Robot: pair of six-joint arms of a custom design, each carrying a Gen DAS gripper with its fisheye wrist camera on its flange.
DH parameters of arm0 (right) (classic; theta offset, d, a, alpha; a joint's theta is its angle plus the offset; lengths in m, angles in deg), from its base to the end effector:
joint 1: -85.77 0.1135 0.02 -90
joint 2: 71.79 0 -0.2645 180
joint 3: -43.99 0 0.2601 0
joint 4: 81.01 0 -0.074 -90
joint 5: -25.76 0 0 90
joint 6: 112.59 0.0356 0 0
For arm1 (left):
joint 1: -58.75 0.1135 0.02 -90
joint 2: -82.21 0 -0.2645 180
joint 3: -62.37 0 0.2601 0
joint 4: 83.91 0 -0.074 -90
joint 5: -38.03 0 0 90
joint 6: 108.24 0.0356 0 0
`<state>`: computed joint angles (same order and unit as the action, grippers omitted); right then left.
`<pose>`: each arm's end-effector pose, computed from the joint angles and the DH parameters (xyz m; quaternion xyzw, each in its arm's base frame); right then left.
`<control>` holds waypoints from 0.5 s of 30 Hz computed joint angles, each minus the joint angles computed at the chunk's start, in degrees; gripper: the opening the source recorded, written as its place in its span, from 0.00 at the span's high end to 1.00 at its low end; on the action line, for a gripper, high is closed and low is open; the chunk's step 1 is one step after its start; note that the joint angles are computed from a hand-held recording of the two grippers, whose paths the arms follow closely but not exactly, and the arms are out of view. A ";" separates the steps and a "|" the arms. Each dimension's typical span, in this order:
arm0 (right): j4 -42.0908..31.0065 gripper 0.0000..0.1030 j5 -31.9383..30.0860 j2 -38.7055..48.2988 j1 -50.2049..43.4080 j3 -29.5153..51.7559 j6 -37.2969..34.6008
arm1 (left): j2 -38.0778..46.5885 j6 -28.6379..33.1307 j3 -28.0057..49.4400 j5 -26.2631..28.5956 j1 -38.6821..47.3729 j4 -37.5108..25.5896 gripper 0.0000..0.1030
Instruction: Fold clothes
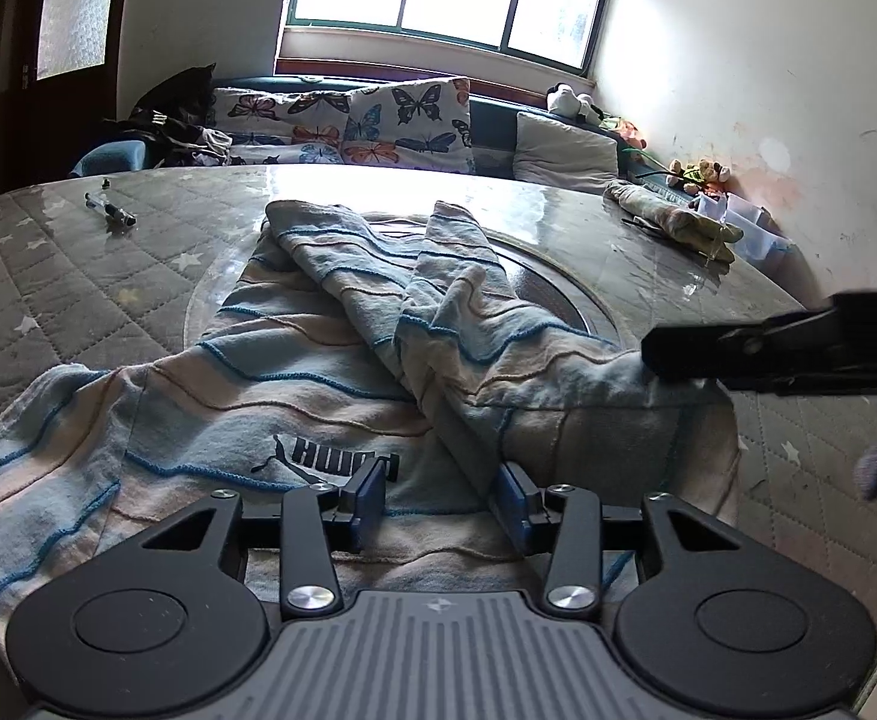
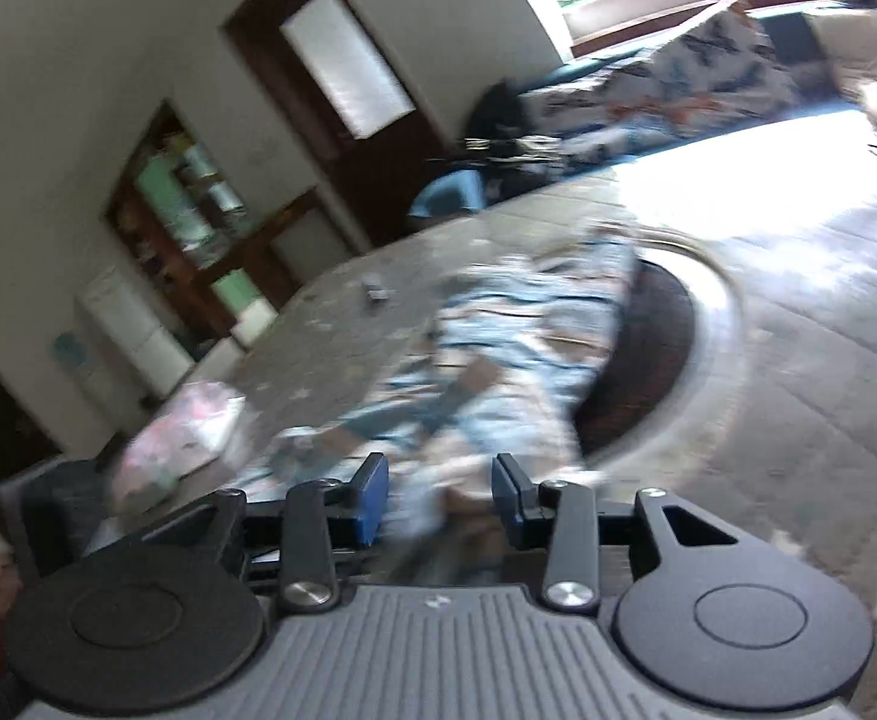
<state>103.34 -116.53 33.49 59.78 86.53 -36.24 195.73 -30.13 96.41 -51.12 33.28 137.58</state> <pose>0.2452 -0.0882 0.0559 -0.0265 0.8716 0.3160 0.3738 0.2340 -0.1120 0.0328 0.1095 0.8920 -0.1467 0.4132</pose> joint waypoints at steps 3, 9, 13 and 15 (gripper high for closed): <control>-0.42 0.60 -0.09 6.35 -1.08 3.98 3.86 | 0.20 0.15 0.02 -0.12 -0.08 0.22 0.56; 0.44 0.59 -0.39 12.15 -1.18 6.28 8.58 | 0.54 0.50 0.02 -0.28 -0.20 0.64 0.56; 5.23 0.60 1.10 12.02 -0.58 4.86 11.91 | 0.59 0.60 0.08 -0.59 -0.43 0.60 0.55; 8.50 0.59 3.15 11.26 -0.03 4.02 13.27 | 0.62 0.62 0.14 -0.58 -0.43 0.56 0.55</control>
<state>111.84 -113.38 44.75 59.75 90.55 -22.97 196.35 -29.51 96.55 -51.70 32.85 138.14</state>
